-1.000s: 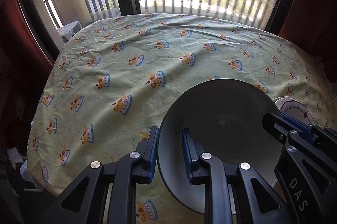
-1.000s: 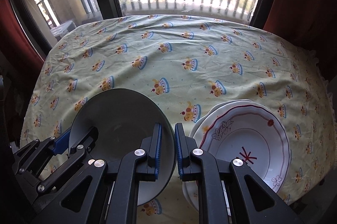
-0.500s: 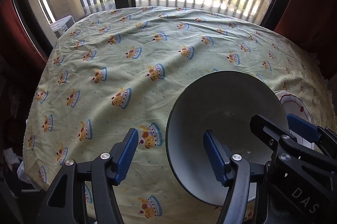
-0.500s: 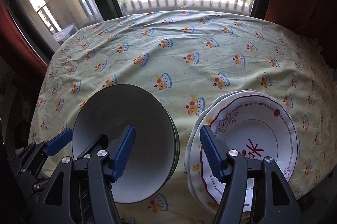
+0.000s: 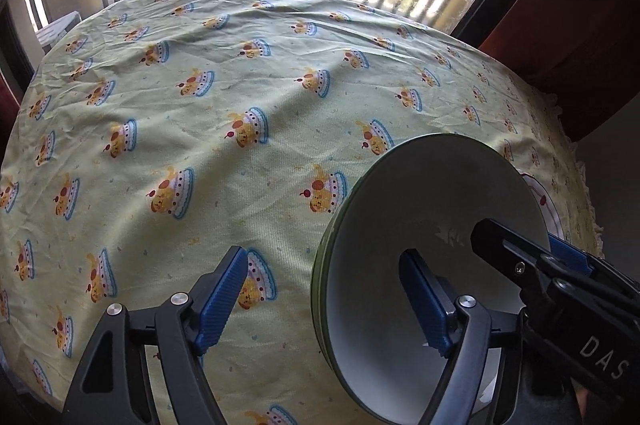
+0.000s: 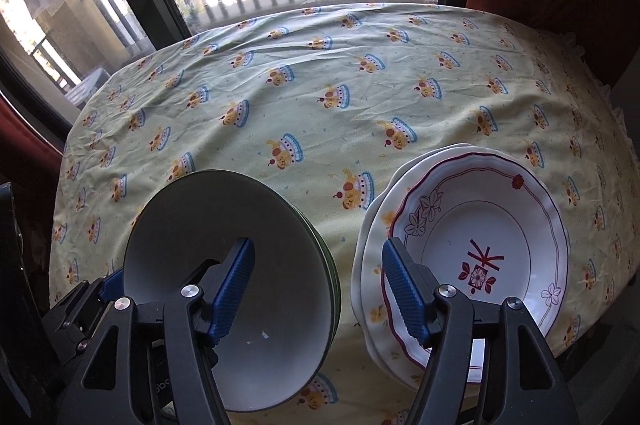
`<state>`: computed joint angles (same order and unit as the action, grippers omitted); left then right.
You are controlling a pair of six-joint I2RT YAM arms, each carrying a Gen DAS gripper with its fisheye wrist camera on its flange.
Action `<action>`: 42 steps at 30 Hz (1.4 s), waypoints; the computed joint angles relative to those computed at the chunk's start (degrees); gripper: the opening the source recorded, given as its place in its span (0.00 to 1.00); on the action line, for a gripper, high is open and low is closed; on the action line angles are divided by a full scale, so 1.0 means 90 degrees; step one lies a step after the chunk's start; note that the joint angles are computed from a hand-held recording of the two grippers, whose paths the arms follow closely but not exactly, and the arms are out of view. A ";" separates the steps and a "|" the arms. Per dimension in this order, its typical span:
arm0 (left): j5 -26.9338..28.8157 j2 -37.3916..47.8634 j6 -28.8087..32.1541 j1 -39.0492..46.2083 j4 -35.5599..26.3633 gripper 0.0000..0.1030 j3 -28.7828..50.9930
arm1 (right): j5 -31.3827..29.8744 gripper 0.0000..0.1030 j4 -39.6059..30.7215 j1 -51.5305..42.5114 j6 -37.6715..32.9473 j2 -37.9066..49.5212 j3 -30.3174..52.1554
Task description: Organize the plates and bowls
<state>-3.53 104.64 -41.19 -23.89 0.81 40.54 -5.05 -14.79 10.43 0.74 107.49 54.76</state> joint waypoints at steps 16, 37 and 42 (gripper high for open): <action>0.0586 0.0253 0.0255 -0.0017 -0.0264 0.44 0.0334 | -0.0466 0.67 0.0020 -0.0254 0.0474 0.0010 -0.0294; -0.0570 0.0503 -0.0797 -0.0535 -0.1429 0.45 0.1079 | -0.2721 0.36 -0.1447 -0.1044 -0.0942 0.1873 0.1485; -0.0592 0.0471 -0.0583 -0.0530 -0.1383 0.45 0.1035 | -0.2495 0.36 -0.1225 -0.0936 -0.0780 0.1716 0.1297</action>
<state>-8.86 108.88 -46.44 -28.66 -11.64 49.86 -27.50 -25.81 2.01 -6.28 122.93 66.44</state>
